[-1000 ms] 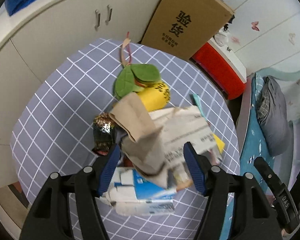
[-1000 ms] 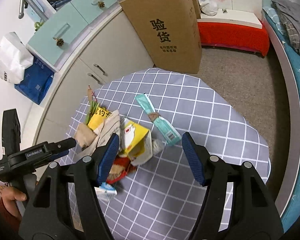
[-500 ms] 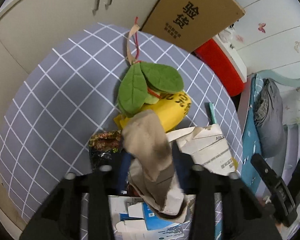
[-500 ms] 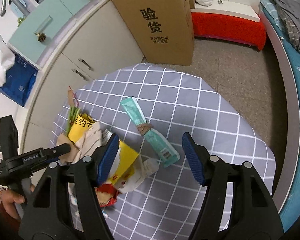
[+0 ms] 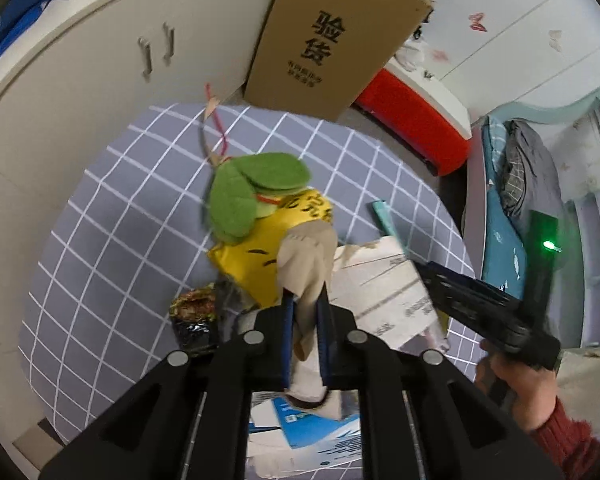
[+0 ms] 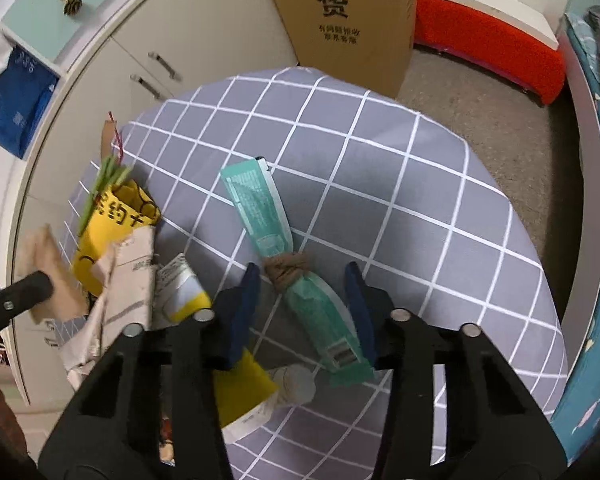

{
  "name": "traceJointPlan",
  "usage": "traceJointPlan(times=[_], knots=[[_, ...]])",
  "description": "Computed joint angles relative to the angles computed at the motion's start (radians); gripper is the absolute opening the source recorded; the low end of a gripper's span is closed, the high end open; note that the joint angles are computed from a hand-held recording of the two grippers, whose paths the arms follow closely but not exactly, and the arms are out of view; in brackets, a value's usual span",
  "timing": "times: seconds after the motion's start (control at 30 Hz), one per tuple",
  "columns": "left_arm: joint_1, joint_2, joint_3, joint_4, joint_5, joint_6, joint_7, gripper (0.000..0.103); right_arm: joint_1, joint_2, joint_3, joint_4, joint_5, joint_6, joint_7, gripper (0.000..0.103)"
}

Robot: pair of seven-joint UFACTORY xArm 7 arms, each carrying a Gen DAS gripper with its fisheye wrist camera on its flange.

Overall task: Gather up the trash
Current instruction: 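Grasp the beige cloth item with the left tool while the right tool grasps the teal toothpaste tube, then carry the beige item and teal tube toward the blue bucket with both tools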

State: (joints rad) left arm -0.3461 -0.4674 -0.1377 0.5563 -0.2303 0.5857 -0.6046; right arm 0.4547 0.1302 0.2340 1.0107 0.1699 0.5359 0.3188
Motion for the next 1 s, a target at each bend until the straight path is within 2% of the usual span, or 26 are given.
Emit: traceJointPlan(times=[0.17,0.37,0.6,0.73,0.8,1.0], knots=[[0.011,-0.004,-0.035,0.038,0.048,0.000,-0.042,0.009,0.003,-0.001,0.000,-0.003,-0.041,0.003,-0.050,0.022],[-0.006,0.028,-0.079,0.125,0.098,0.004,-0.081,0.009,-0.030,-0.128,-0.012,-0.137,0.089,-0.050,-0.128,0.021],[-0.067,0.178,-0.149,0.284,0.149,-0.004,-0.146,0.009,-0.047,-0.368,-0.098,-0.317,0.275,-0.042,-0.251,0.021],[-0.116,0.298,-0.185,0.394,0.196,-0.007,-0.204,0.009,-0.063,-0.548,-0.175,-0.434,0.314,0.002,-0.302,0.021],[-0.151,0.379,-0.204,0.472,0.231,-0.003,-0.241,0.009,-0.084,-0.624,-0.198,-0.480,0.299,0.029,-0.308,0.021],[-0.300,0.633,-0.211,0.726,0.326,0.053,-0.327,0.009,-0.235,-0.906,-0.326,-0.629,0.208,0.198,-0.360,0.021]])
